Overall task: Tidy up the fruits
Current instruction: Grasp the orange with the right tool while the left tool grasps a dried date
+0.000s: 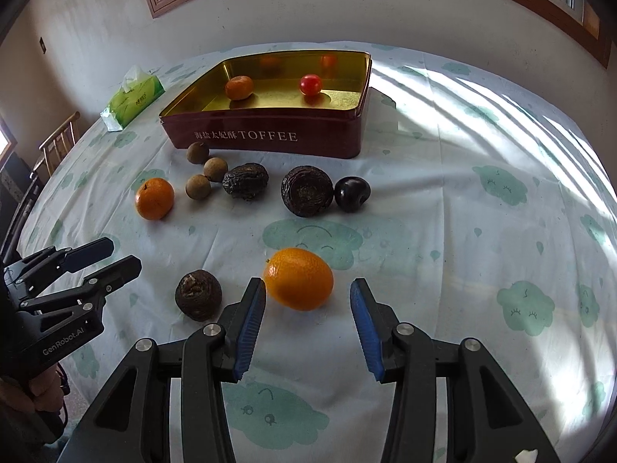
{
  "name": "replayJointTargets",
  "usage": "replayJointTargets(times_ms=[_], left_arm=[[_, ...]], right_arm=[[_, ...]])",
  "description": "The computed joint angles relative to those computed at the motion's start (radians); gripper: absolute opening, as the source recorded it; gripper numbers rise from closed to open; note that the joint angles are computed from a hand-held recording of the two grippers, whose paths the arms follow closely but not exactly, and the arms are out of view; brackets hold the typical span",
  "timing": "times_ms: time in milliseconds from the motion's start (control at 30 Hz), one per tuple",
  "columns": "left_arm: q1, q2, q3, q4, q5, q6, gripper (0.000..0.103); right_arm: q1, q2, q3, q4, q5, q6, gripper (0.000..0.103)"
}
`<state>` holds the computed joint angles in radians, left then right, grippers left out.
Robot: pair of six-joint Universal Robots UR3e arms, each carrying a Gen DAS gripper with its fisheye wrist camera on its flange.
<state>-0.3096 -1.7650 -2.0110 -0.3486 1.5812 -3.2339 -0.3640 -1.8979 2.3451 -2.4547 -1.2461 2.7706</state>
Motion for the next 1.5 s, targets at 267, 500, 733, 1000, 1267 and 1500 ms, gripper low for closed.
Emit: replayJointTargets(times_ms=[267,500,733,1000,1267,1500], left_arm=[[-0.005,0.002,-0.014,0.004,-0.019,-0.010,0.049],[-0.020,-0.008,-0.010,0.002,-0.025,-0.018,0.049],[-0.043,-0.016,0.003,0.003,-0.035,-0.032,0.049],[-0.096,-0.029,0.033,0.004,-0.045,-0.045,0.049],[-0.151,-0.094,0.122,-0.036,-0.049,-0.064,0.049],[-0.158,-0.167,0.188,-0.038,-0.030,-0.089,0.049]], right_arm=[[0.032,0.107,-0.014,-0.086,-0.005,0.033,0.044],[0.055,0.154,-0.025,-0.132,-0.023,0.048,0.039],[0.039,0.111,0.022,-0.160,-0.047,0.033,0.038],[-0.084,0.016,0.091,-0.148,-0.065,-0.019,0.038],[-0.182,-0.062,0.144,-0.110,-0.018,-0.085,0.038],[-0.201,-0.082,0.161,-0.110,0.004,-0.089,0.038]])
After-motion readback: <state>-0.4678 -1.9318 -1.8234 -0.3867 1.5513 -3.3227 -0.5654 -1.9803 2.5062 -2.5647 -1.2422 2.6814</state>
